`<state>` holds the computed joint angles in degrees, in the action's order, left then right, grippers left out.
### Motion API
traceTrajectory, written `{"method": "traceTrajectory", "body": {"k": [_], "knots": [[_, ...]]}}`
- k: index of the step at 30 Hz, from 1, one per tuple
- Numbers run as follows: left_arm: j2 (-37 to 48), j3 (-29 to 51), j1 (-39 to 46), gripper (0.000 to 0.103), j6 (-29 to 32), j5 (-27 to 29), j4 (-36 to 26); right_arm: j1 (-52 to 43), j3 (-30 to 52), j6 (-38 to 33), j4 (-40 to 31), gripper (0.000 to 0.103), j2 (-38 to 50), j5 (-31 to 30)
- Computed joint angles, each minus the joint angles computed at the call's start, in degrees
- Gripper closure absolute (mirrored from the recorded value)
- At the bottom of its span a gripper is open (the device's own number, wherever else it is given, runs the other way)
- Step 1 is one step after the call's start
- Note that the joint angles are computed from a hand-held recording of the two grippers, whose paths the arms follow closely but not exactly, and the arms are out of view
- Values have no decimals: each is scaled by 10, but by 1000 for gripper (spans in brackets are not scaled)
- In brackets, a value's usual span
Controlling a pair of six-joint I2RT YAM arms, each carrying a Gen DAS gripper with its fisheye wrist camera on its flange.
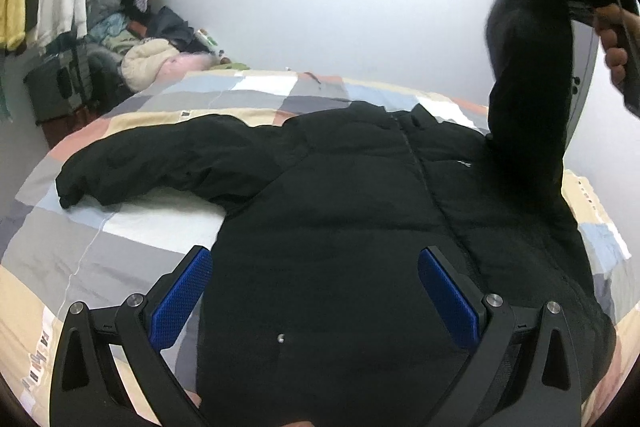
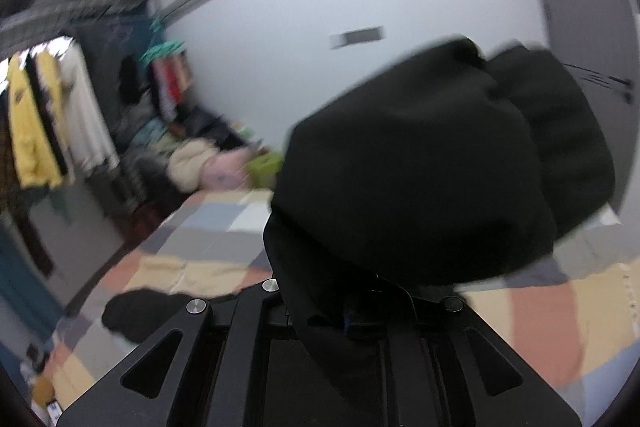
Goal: Fold large clothes
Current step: 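Lift the grasped sleeve and fold it across the jacket body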
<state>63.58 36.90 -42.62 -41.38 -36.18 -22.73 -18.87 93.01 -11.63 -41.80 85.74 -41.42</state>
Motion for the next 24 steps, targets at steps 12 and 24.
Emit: {"method": "traceTrajectory", "body": {"k": [12, 24], "knots": [[-36, -58, 101, 0, 28, 74, 46, 218, -202, -29, 97, 91, 0, 123], [-27, -74, 105, 0, 23, 90, 73, 294, -302, -61, 163, 88, 67, 193]]}}
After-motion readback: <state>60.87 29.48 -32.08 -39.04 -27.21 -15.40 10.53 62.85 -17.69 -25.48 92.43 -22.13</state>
